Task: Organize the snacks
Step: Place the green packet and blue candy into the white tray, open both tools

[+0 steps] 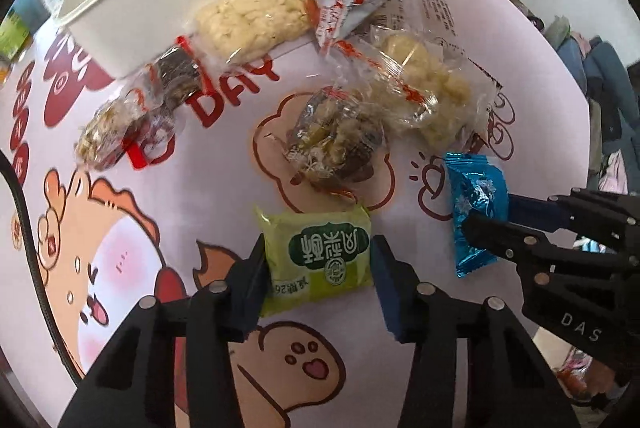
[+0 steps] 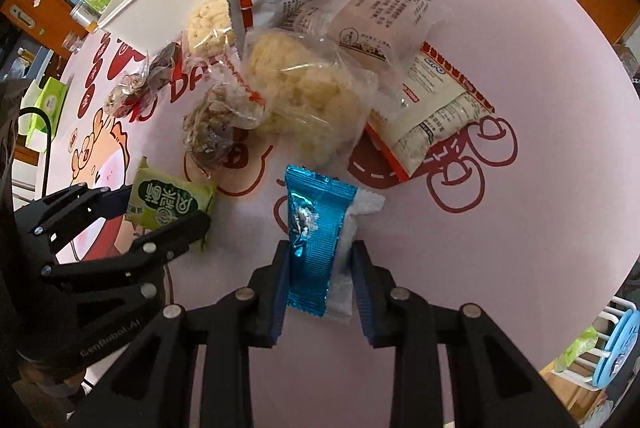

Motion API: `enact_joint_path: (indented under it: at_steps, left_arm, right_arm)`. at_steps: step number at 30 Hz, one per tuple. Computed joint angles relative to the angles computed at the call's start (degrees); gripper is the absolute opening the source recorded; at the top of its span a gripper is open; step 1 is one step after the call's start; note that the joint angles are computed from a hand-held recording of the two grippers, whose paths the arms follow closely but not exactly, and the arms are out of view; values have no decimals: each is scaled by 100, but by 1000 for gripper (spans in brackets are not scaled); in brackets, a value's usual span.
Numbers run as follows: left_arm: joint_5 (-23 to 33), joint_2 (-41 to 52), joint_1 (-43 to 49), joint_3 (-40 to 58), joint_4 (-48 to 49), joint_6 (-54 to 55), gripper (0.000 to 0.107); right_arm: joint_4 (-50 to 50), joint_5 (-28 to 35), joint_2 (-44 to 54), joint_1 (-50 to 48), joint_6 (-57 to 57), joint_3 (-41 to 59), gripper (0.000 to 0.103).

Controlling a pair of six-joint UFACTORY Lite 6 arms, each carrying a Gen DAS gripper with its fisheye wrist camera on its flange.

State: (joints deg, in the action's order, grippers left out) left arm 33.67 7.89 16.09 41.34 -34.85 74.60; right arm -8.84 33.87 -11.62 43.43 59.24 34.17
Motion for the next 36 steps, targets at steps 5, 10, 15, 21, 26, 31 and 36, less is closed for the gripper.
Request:
enact_joint_path:
  at_steps: [5, 10, 15, 21, 26, 31, 36]
  left_arm:
    - [631, -676, 449, -102, 61, -24, 38]
    - [1383, -1555, 818, -79, 26, -30, 37]
    - [2039, -1871, 944, 710, -157, -660, 37]
    - [2081, -1684, 596, 2212, -310, -1927, 37]
    - [1705, -859, 51, 3949, 97, -3246, 37]
    - [1374, 207, -544, 5676, 964, -4654, 37]
    - [1501, 1477, -857, 7386, 1760, -5846, 37]
  right_arm:
    - [-344, 276, 29, 387, 325, 372, 29]
    - [-546, 763, -403, 389, 79, 668, 29]
    - [-750, 1065, -488, 49, -640, 1316, 29]
    - [-368, 1027, -108, -987, -2472, 2472, 29]
    - [-91, 1083, 740, -1742, -4028, 4024, 29]
    - [580, 1322, 2058, -2512, -5395, 6182, 29]
    - [1312, 1970, 3702, -3034, -6093, 8669, 29]
